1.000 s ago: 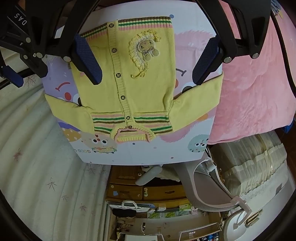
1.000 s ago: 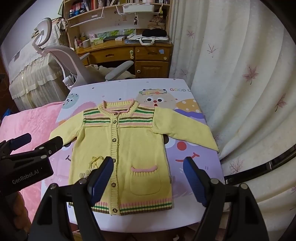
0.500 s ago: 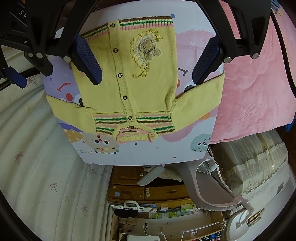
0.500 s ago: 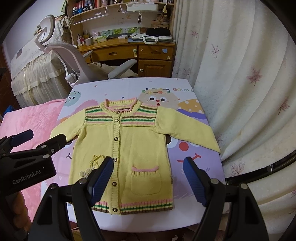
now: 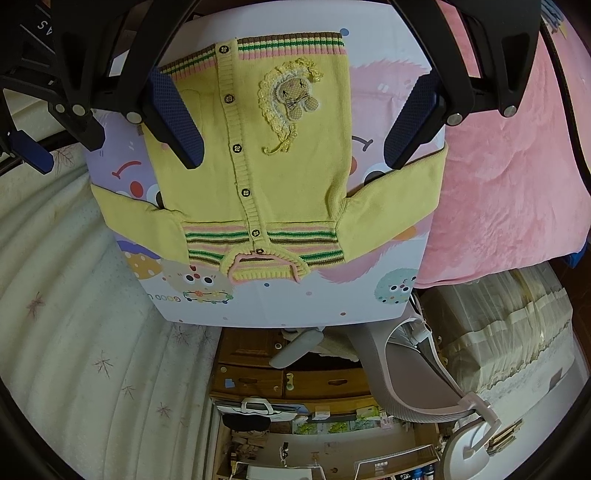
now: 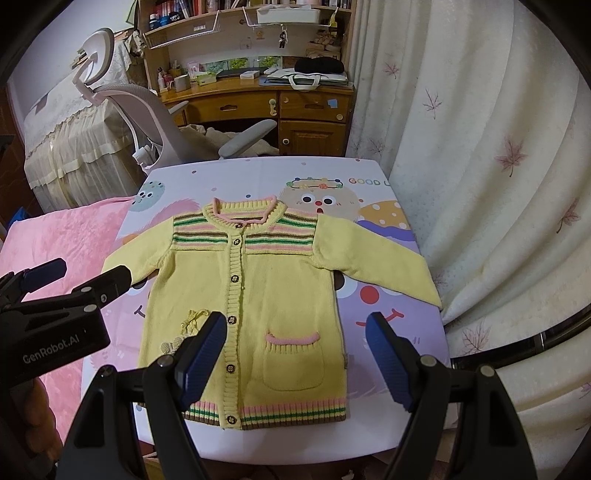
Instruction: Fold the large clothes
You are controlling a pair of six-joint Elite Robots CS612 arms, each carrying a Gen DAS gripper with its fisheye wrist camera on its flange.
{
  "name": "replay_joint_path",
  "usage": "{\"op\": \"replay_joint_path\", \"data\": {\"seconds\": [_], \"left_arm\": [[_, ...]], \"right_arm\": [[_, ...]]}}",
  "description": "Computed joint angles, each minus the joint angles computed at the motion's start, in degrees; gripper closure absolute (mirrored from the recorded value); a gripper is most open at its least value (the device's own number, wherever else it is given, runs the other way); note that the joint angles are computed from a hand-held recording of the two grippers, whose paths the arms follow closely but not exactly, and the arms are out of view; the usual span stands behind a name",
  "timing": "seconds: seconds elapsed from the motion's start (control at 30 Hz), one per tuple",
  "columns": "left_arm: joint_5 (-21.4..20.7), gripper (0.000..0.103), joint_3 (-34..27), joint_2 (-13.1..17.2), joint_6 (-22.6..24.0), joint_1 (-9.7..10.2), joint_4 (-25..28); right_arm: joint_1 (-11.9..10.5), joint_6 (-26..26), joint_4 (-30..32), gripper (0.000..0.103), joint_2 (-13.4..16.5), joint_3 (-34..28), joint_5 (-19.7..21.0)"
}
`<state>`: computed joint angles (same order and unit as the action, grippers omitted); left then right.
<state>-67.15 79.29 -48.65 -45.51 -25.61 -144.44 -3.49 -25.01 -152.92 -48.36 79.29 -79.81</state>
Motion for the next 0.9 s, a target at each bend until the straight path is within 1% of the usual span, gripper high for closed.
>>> {"op": "replay_joint_path", "data": {"seconds": [0.37,0.63,0.9], "left_arm": [[1.0,0.006,0.7,-0.6,-1.5,-0.52,0.3],[1.9,0.006,1.2,-1.0,-2.1,-1.41,1.0],[3.1,0.006,1.6,-1.2,-4.1,-2.40,1.6]], "right_arm": [[0.0,-0.1,0.2,0.025,-0.2,0.2,0.1],[-0.7,-0.7,0.0,0.025,-0.7,1.5,1.7],[-2.0,-2.3,0.1,0.025,-1.2,2.5,3.7]]}}
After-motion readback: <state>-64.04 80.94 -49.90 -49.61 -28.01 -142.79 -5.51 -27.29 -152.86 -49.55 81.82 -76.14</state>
